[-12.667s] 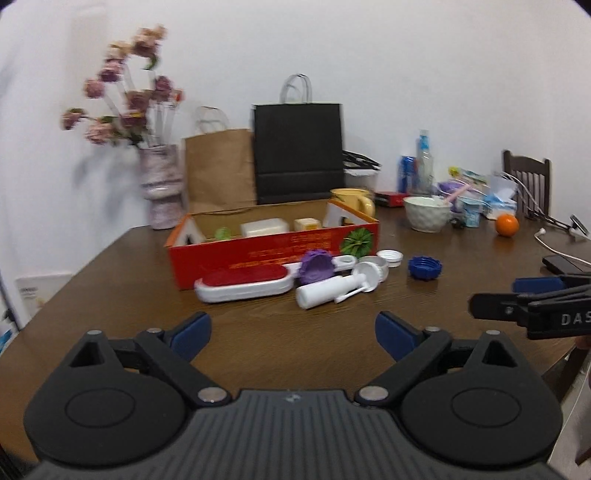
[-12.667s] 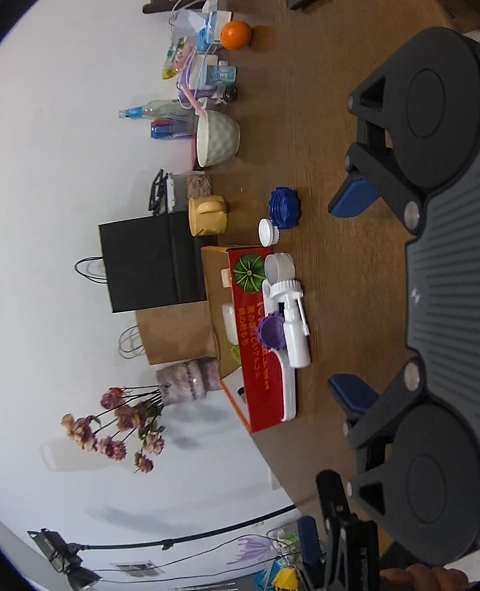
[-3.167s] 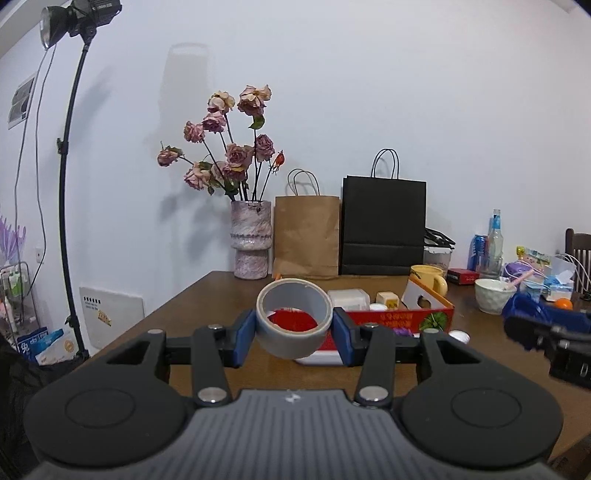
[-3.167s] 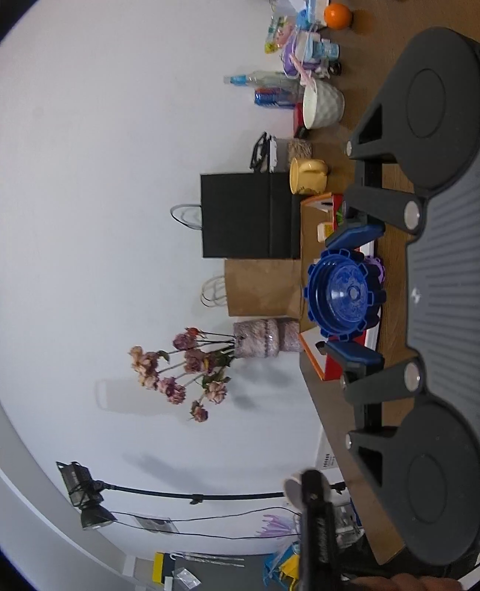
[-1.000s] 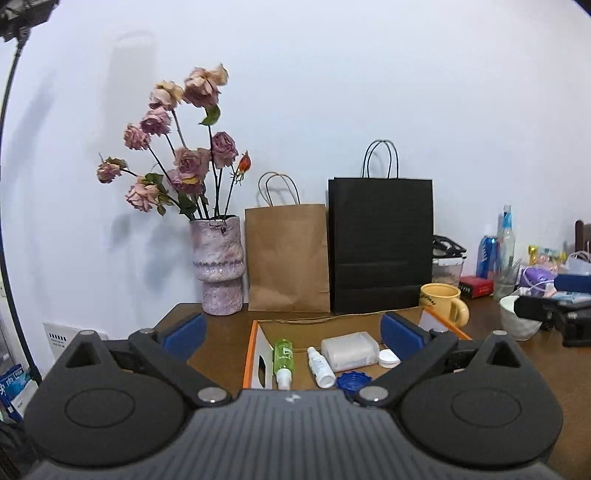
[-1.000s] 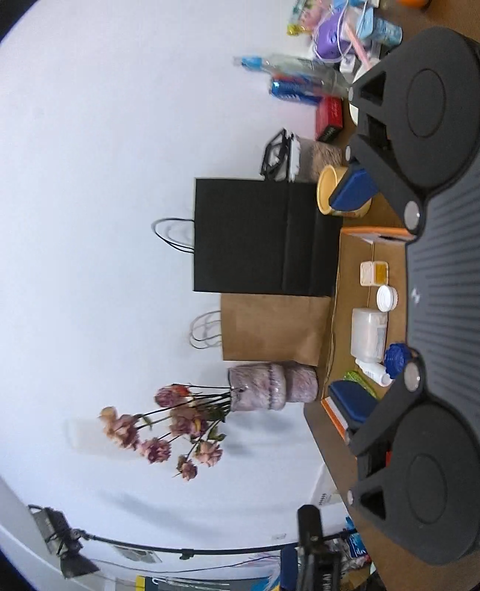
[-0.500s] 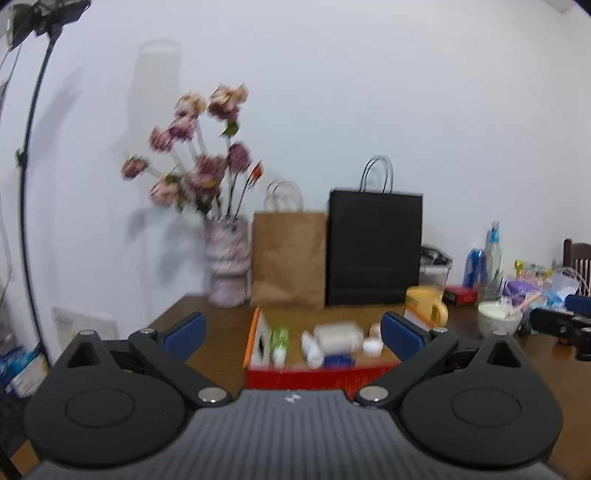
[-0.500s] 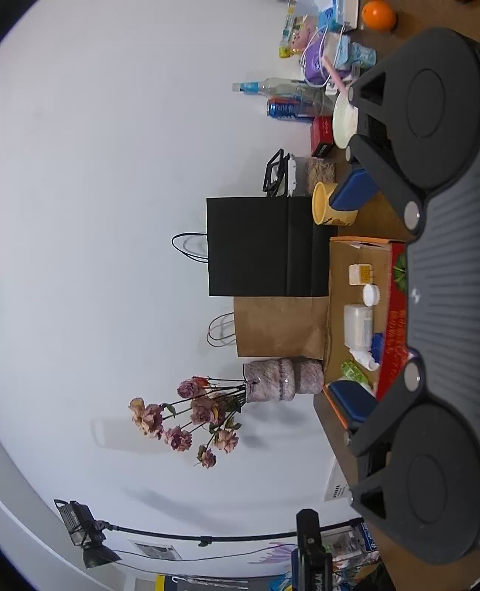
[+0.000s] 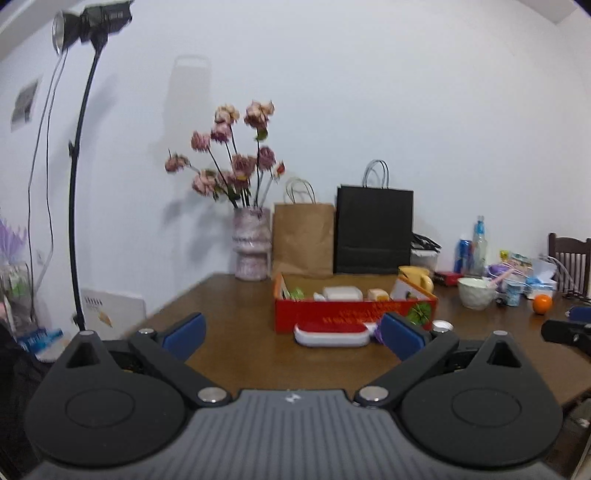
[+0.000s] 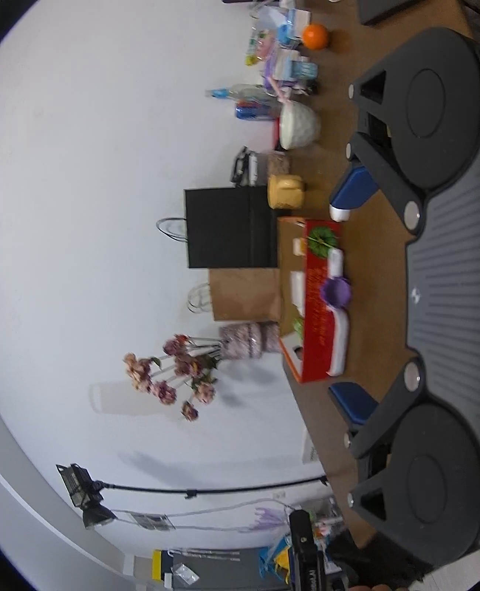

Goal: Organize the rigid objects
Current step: 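Approach the purple ribbed cap with the left gripper while the right grasps the white bottle cap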

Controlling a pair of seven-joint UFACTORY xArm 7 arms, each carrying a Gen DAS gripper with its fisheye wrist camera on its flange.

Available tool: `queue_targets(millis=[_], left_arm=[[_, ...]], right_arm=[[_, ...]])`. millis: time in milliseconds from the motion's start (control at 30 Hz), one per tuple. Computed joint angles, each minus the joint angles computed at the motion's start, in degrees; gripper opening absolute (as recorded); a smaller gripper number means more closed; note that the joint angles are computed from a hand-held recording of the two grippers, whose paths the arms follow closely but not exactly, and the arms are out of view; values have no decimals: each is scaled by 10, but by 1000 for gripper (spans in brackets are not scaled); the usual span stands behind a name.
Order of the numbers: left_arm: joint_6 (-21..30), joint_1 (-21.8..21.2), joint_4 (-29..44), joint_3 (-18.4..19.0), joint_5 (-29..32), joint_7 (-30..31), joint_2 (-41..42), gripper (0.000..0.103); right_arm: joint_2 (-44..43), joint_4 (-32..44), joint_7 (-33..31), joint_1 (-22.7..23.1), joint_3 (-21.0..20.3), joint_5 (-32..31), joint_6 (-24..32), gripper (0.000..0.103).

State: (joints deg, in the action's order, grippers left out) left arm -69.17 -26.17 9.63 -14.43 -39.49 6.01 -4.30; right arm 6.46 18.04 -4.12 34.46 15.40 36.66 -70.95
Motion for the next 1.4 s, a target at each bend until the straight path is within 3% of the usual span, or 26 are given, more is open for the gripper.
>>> queue_targets(millis=[100,200,533,733,900,1033,1133,1233,1300,1400], left_arm=[[-12,4,-4,2,19,-10,0,103],[-25,7,9,7,32,-21,18,103],[10,-3,69,21,44,-7,109,103],[92,7,154,45,82,13,155,103],[168,2,278,63,71,66,211,103],[195,-5,376,77,90,79,276,103],[246,-32,469,98,64,133,327,103],[299,-73,572,132,18,209,388,103],[327,-113,641,167,-40,271,430,100],[388,-149,722,207,-115,346,475,92]], right_arm=[[11,7,-1,19,13,60,-21,100],[18,12,-2,22,10,52,-24,100],[63,47,6,1,-16,18,20,99],[89,100,17,-41,-47,-39,88,98],[99,181,25,-99,-80,-128,185,94],[131,282,-27,-115,-110,-121,282,91],[165,347,-59,-127,-130,-134,340,91],[208,424,-78,-143,-149,-164,417,90],[242,487,-77,-153,-160,-184,491,75],[289,562,-48,-193,-137,-236,568,71]])
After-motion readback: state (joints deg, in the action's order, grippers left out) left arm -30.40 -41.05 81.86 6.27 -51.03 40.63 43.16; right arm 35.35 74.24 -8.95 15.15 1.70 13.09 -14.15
